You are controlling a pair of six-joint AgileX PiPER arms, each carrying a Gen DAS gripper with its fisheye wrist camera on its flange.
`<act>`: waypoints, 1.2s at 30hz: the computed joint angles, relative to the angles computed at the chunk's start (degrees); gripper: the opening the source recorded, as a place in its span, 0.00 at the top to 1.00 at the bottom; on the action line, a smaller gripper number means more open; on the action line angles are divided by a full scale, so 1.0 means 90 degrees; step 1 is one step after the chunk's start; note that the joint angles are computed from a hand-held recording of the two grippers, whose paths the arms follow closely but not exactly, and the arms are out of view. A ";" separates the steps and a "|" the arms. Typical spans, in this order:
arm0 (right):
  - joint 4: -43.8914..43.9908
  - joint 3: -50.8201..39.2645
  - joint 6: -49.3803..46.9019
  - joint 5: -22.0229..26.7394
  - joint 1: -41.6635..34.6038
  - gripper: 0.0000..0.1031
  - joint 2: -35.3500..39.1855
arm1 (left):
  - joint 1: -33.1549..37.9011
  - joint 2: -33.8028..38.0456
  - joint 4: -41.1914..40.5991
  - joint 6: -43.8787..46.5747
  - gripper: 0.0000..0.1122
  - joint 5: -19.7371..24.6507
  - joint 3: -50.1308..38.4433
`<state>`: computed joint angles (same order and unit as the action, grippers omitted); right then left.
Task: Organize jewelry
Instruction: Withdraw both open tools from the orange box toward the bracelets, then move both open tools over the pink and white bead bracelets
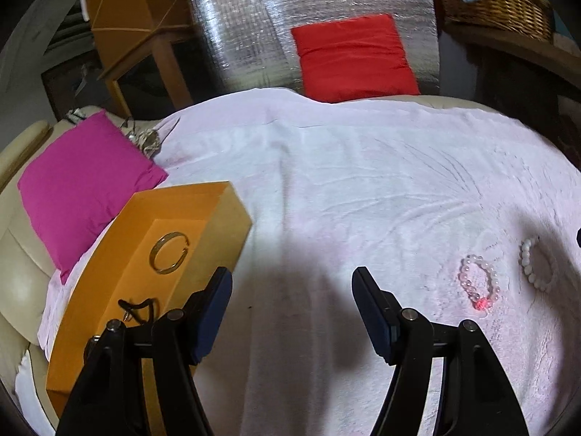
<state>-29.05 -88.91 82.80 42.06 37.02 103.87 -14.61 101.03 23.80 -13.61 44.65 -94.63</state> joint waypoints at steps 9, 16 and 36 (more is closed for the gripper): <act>0.0087 0.0593 0.0080 -0.0628 -0.0126 0.50 -0.0395 | -0.0229 0.0073 0.0011 0.0072 0.38 -0.0014 -0.0010; -0.0021 0.0529 -0.0008 -0.0613 -0.0091 0.50 -0.0389 | -0.0370 0.0110 -0.0071 0.0202 0.38 -0.0012 -0.0013; 0.0426 0.0858 -0.0295 -0.0686 -0.0268 0.50 -0.0576 | -0.0523 0.0211 -0.0171 0.0484 0.38 0.0068 -0.0028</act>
<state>-25.21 -81.19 80.14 35.88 34.61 98.69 -19.32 102.93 22.26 -9.25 45.26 -94.88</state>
